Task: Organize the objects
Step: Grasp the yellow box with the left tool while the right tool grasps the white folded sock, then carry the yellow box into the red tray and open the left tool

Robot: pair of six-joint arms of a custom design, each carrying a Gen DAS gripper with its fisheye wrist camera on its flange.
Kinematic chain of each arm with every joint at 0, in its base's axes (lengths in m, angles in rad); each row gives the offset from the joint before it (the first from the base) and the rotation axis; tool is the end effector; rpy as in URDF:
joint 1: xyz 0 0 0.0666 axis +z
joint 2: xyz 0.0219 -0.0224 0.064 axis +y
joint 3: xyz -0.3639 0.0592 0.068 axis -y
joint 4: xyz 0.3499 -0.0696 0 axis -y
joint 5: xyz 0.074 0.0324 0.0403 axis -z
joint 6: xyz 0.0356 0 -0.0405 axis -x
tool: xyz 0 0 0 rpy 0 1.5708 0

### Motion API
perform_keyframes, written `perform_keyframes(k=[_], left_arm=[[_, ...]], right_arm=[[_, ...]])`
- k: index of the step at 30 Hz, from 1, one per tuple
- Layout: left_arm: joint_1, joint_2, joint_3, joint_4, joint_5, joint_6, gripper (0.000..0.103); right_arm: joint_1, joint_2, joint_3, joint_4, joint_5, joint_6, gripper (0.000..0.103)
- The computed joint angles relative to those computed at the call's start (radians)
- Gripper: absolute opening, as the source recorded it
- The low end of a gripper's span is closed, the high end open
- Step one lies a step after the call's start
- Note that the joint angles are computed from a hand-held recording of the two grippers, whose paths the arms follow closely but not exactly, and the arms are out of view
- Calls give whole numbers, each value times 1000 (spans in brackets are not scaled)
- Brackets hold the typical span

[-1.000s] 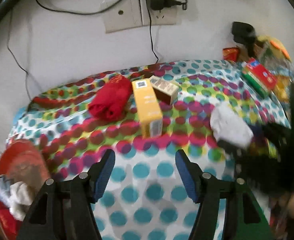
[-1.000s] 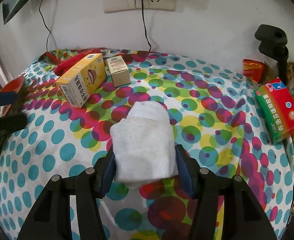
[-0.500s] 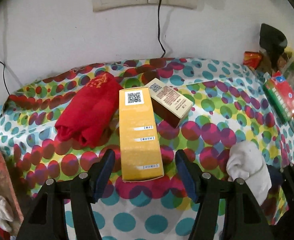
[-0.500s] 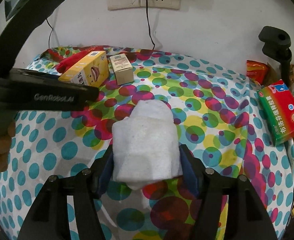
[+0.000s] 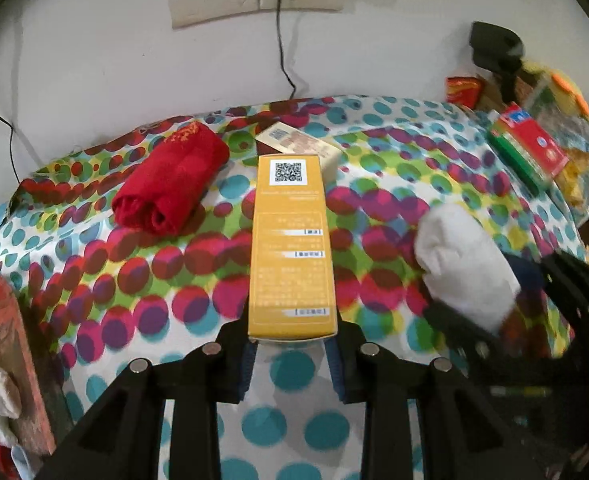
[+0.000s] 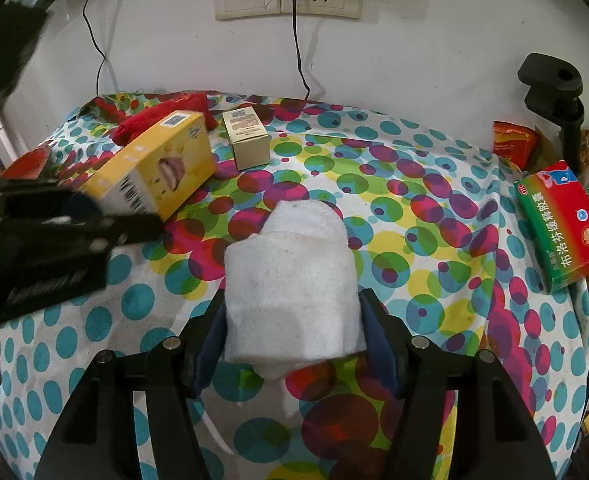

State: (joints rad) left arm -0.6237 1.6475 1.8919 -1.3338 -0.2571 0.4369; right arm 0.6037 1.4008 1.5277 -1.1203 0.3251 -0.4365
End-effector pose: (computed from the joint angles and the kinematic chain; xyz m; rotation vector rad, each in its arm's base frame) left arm 0.4167 -0.2892 0.4767 0.1603 2.5961 -0.0329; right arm 0.3632 0.2362 0.4547 -0.0869 2.4867 0.0131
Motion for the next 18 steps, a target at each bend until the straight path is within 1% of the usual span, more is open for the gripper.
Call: perform_keyframes(k=[7, 10, 18], left_arm=[[-59, -58, -71, -10, -4, 14, 30], [-79, -96, -119, -7, -3, 30, 30], [-98, -185, -220, 9, -3, 78, 30]], right_arm=[[-1, 0, 0, 0, -1, 1, 62], [-1, 0, 0, 0, 0, 0, 62], [-3, -1, 0, -2, 1, 3, 62]])
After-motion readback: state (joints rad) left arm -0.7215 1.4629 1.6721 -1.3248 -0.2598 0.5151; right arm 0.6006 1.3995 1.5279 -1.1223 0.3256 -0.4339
